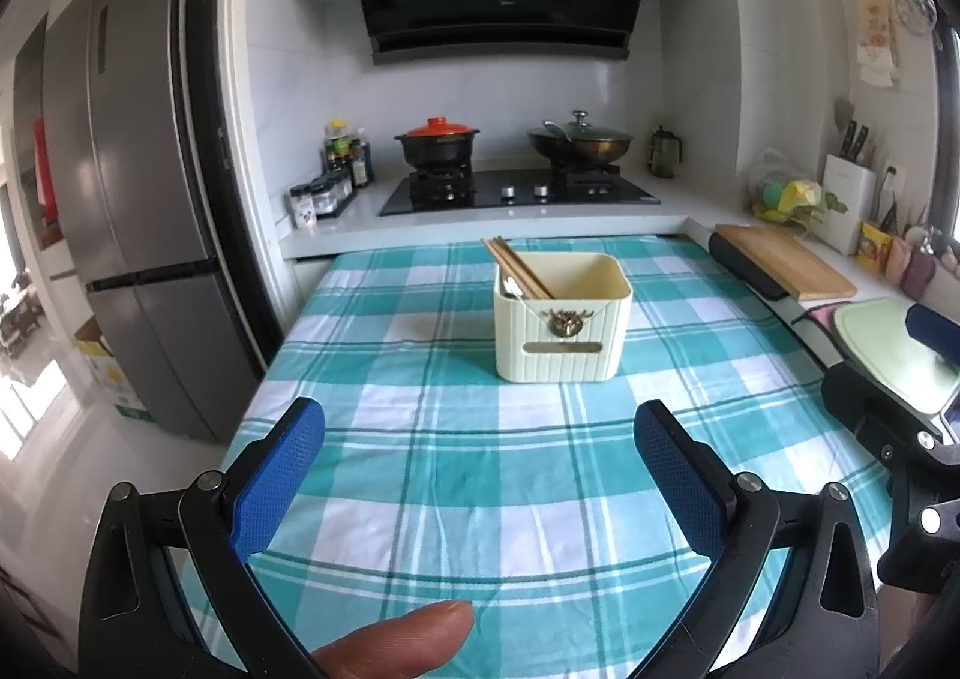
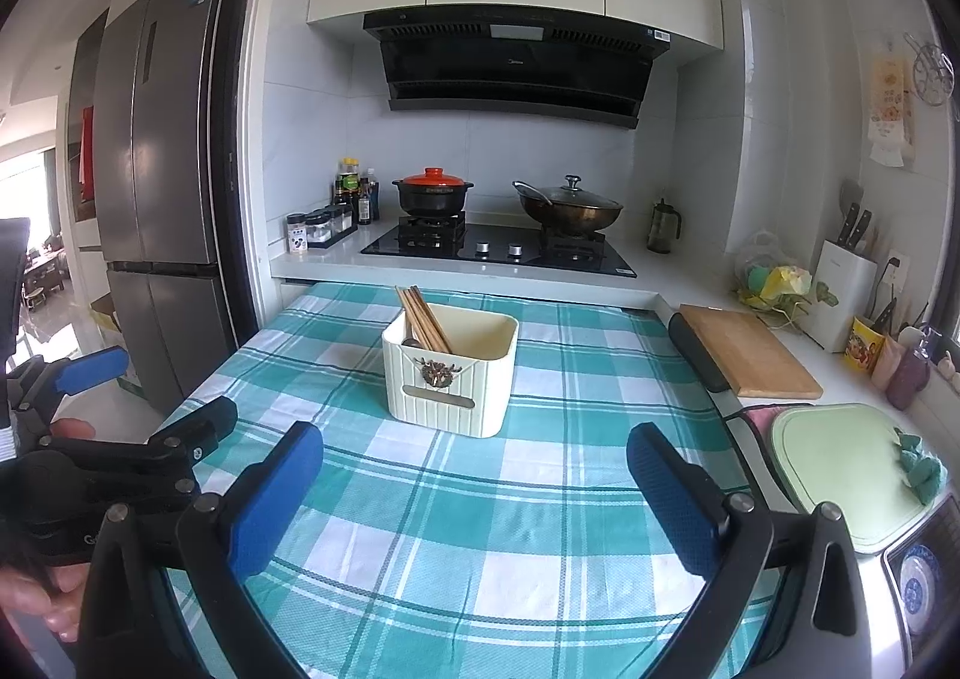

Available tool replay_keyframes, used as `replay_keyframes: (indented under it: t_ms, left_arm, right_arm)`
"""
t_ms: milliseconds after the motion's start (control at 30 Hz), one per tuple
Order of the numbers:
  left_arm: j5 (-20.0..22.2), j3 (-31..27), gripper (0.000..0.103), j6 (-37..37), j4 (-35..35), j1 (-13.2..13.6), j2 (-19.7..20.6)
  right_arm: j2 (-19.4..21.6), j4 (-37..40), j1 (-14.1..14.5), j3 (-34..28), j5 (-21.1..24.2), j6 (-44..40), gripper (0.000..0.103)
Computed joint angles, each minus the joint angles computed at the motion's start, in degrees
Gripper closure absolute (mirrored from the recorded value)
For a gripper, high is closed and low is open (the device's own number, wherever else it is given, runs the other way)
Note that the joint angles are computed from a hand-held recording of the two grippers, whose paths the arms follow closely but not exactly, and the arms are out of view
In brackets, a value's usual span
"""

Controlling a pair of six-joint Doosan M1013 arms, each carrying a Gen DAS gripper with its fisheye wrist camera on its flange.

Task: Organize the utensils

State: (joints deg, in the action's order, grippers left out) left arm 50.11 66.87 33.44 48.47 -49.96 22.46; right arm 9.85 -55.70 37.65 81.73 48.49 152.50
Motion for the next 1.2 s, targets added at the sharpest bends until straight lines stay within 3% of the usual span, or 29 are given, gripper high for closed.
replay_keyframes:
  t_ms: [1200]
  left_arm:
    - [-1.8,0.5,0.0,0.0,-0.6,0.0,-0.4]
  right_arm:
    - [0.0,-0.1,0.2,0.0,0.3,0.1,0.0]
